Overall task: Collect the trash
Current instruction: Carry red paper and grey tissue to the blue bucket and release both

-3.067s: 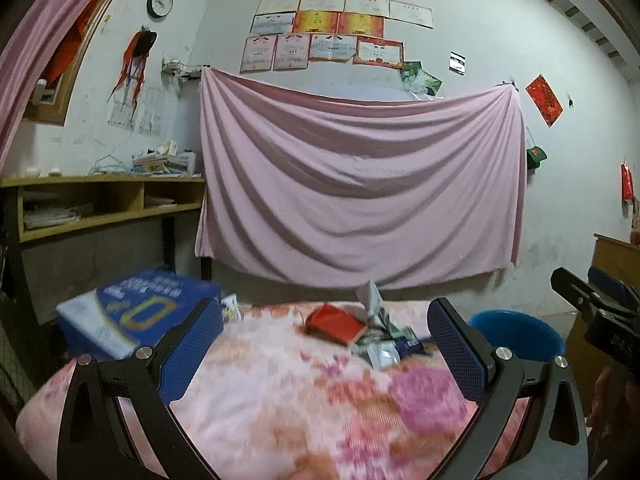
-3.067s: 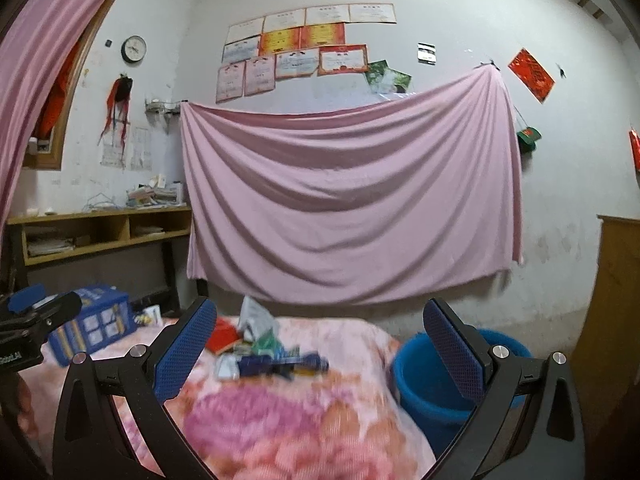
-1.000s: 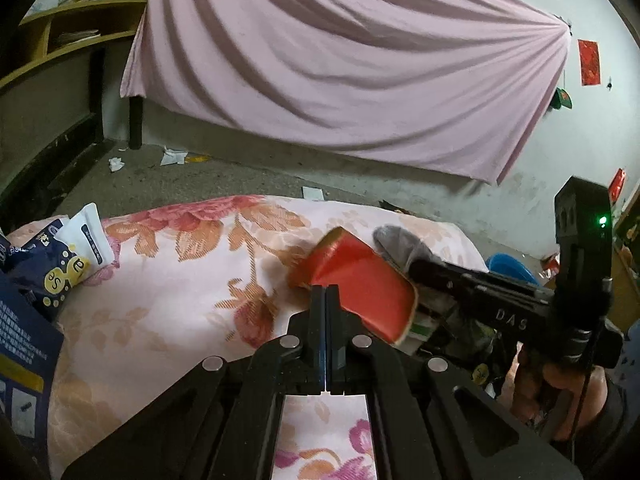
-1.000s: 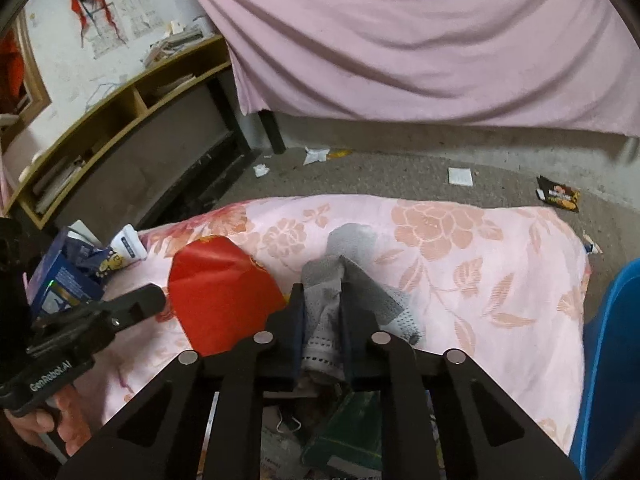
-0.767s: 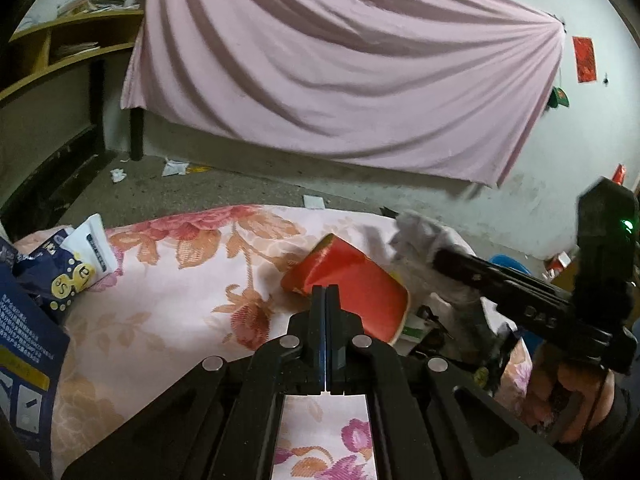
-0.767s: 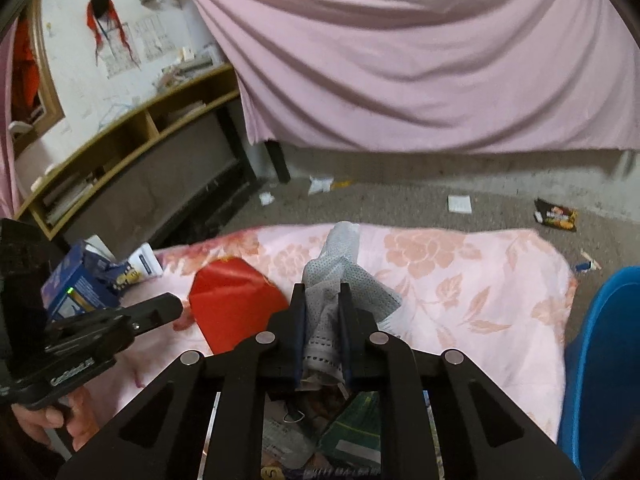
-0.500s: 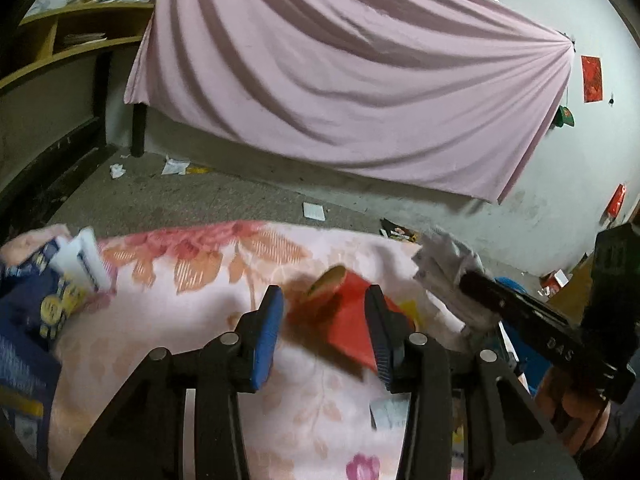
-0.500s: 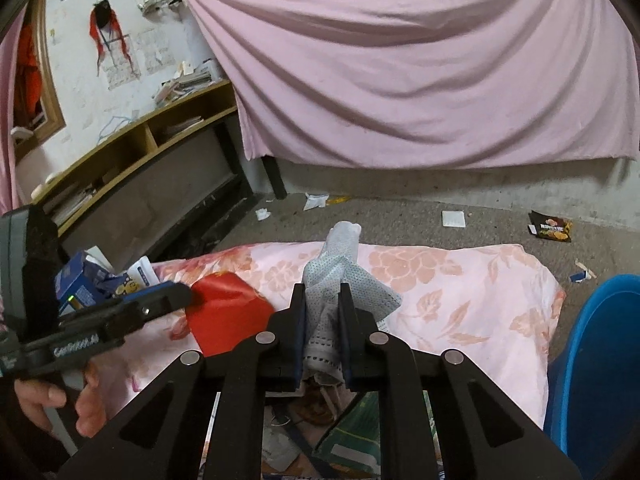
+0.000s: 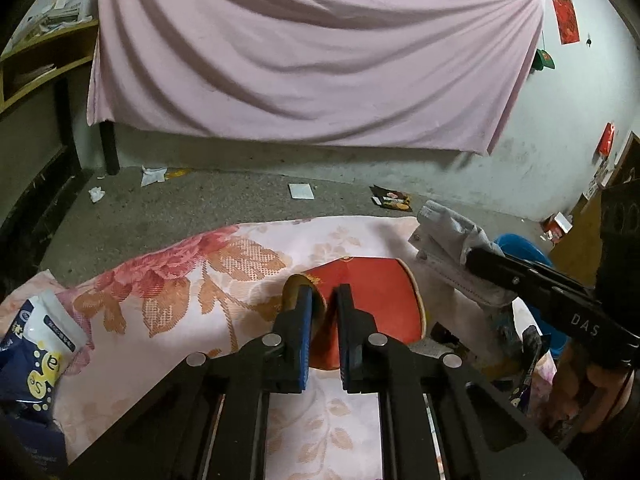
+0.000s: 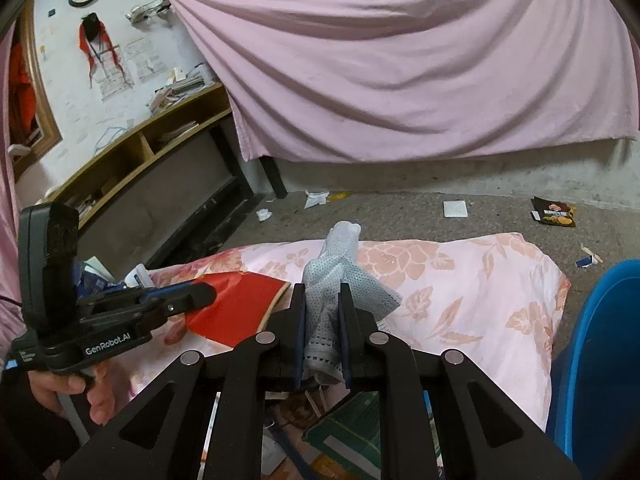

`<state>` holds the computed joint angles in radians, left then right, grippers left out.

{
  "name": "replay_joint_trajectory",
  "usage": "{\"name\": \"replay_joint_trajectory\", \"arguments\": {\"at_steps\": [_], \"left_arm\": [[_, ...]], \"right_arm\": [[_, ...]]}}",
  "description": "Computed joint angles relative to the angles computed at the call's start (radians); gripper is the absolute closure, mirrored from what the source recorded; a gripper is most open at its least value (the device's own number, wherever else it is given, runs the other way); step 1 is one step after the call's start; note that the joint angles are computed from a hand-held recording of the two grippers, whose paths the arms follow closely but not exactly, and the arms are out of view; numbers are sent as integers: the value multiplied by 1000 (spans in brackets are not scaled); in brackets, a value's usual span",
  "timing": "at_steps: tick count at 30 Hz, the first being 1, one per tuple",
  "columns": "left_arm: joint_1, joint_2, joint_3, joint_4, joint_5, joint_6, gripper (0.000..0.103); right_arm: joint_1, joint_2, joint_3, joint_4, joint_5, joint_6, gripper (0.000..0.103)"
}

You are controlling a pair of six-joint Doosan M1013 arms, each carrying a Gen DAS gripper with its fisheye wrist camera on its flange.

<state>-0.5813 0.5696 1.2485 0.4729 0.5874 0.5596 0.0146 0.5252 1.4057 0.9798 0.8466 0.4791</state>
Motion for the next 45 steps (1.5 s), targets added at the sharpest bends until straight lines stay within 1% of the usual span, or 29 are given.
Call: {"name": "replay_joint_trajectory", "arguments": {"at_steps": [1,3,4,5,7,8,9,11,14,15,18,20,23,27,28,30,32,34,36,37,39,40,42,43,44,45], "left_arm": [[-4,0,2,26,2,-23,95],[-17,-15,26,130,-9,-127,95],[-25,-25,39,192,-25,-190,95],[-37,-39,60,298,-39,-296,95],[-58,-57,83,468,-53,-465,95],[-66,-65,91,538,-56,-530,95],[-76,-71,95,613,-54,-594,95],[-101,-76,92,755,-35,-693,95],[-134,-81,84,966,-16,-853,95],[-143,-80,76,1016,-11,-890,95],[-171,-65,41,1168,13,-996,94],[-190,-51,16,1261,31,-1056,94],[-214,-22,-31,1349,46,-1098,94],[-241,32,-102,1435,68,-1111,94],[-246,48,-124,1431,74,-1095,94],[-255,81,-175,1403,61,-1063,94],[-260,115,-232,1327,31,-993,94],[-265,155,-306,1192,14,-870,94],[-264,192,-378,1010,5,-706,94],[-263,212,-418,918,9,-619,94],[-258,255,-504,715,24,-428,94],[-256,284,-561,604,54,-324,94],[-250,319,-625,481,94,-226,94],[-246,329,-644,435,99,-199,94],[-242,349,-682,372,118,-153,94],[-239,375,-735,312,153,-103,94]], "right_arm": [[-3,0,0,3,2,-5,91],[-6,-15,21,39,-21,-42,91],[-12,-23,34,76,-27,-75,91],[-16,-29,41,109,-29,-103,91],[-31,-53,73,223,-36,-208,91],[-40,-63,88,284,-33,-266,91],[-51,-86,117,374,-42,-359,91],[-65,-112,150,489,-46,-480,91],[-98,-153,201,685,-15,-668,91],[-110,-171,222,757,-13,-747,91],[-143,-202,256,895,7,-867,91],[-163,-212,264,943,22,-904,91],[-193,-222,274,1014,33,-967,91],[-225,-231,296,1111,20,-1064,90],[-233,-231,299,1132,8,-1086,90],[-243,-225,299,1149,-16,-1102,90],[-251,-215,291,1144,-52,-1086,90],[-255,-205,280,1121,-99,-1066,90],[-261,-193,268,1082,-145,-1032,90],[-261,-182,256,1042,-181,-983,90],[-267,-164,236,950,-217,-881,90],[-268,-153,223,881,-235,-804,90],[-271,-137,206,784,-257,-695,90],[-272,-124,190,704,-267,-609,90],[-270,-119,183,656,-270,-560,90],[-271,-110,173,602,-271,-500,90]]}}
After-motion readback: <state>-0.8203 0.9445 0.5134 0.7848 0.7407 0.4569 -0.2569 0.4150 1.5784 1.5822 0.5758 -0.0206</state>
